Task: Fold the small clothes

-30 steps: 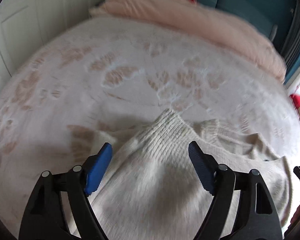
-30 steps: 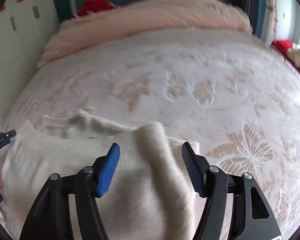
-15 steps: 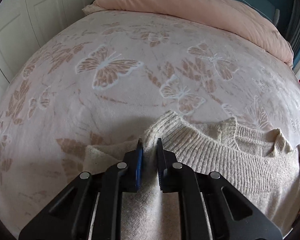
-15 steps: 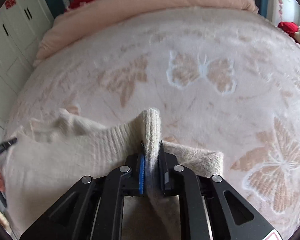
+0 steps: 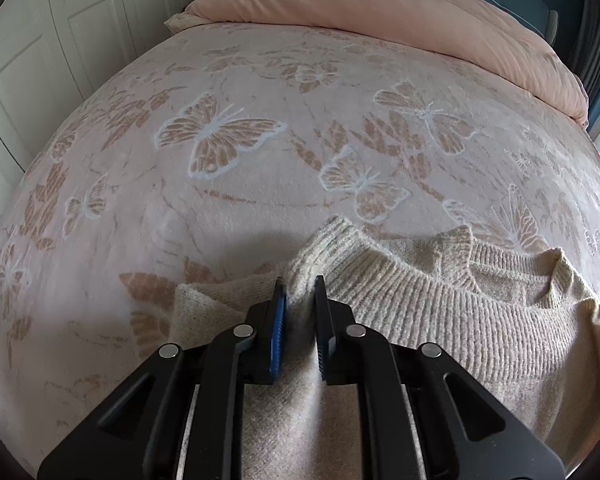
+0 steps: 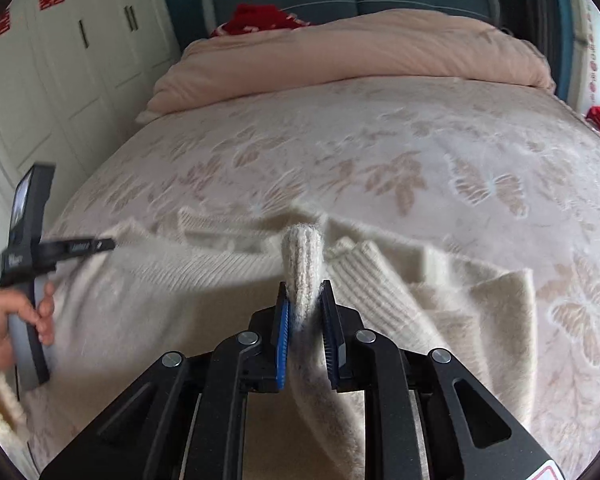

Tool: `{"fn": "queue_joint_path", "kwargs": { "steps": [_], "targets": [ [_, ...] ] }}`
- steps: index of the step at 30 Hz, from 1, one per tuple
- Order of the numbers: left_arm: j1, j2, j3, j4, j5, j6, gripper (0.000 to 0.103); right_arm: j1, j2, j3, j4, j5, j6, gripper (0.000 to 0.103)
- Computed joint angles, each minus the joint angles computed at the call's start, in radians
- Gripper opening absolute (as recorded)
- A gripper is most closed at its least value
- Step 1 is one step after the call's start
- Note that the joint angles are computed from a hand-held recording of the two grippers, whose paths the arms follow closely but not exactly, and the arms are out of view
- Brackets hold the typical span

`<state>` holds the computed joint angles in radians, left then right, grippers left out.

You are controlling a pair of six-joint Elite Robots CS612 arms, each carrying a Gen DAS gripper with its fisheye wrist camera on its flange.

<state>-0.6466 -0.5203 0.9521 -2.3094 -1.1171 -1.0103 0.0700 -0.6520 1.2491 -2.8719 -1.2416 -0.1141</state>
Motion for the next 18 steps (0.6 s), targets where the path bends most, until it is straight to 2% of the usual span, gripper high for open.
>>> {"fn": "queue_joint_path", "kwargs": {
  "steps": [4, 6, 7, 8, 10, 12, 13, 14, 15, 16, 17, 18],
  "targets": [
    [0.003, -0.005, 0.018, -0.029, -0.013, -0.008, 0.015, -0.025, 0.030, -0.069, 0.030, -0.133, 0.050, 0.017],
    [0.004, -0.011, 0.035, -0.051, -0.016, -0.016, 0.016, -0.040, 0.031, -0.080, 0.012, -0.226, 0.100, 0.019],
    [0.005, -0.012, 0.041, -0.059, -0.016, -0.018, 0.017, -0.045, 0.023, -0.066, -0.003, -0.244, 0.122, 0.021],
    [0.004, -0.013, 0.046, -0.066, -0.012, -0.019, 0.017, -0.051, 0.015, -0.052, -0.017, -0.239, 0.144, 0.022],
    [0.003, -0.013, 0.053, -0.076, -0.006, -0.024, 0.018, -0.062, -0.008, -0.012, -0.039, -0.142, 0.156, 0.022],
    [0.001, -0.014, 0.055, -0.079, 0.003, -0.040, 0.018, -0.060, -0.014, 0.005, -0.015, -0.016, 0.102, 0.021],
    [0.000, -0.015, 0.055, -0.076, 0.006, -0.048, 0.018, -0.053, -0.011, -0.001, 0.038, 0.058, 0.058, 0.021],
    [-0.001, -0.017, 0.057, -0.076, 0.011, -0.056, 0.018, -0.046, -0.001, -0.014, 0.085, 0.103, 0.022, 0.020],
    [-0.001, -0.018, 0.059, -0.075, 0.012, -0.060, 0.018, -0.034, 0.015, -0.043, 0.163, 0.120, -0.031, 0.016],
    [0.001, -0.021, 0.064, -0.080, 0.006, -0.063, 0.018, -0.018, 0.045, -0.085, 0.240, 0.096, -0.083, 0.015],
    [0.002, -0.025, 0.071, -0.091, 0.000, -0.066, 0.019, -0.007, 0.068, -0.117, 0.275, 0.058, -0.092, 0.012],
    [0.006, -0.034, 0.091, -0.124, -0.014, -0.076, 0.019, -0.005, 0.084, -0.132, 0.268, 0.054, -0.081, 0.011]
  ]
}}
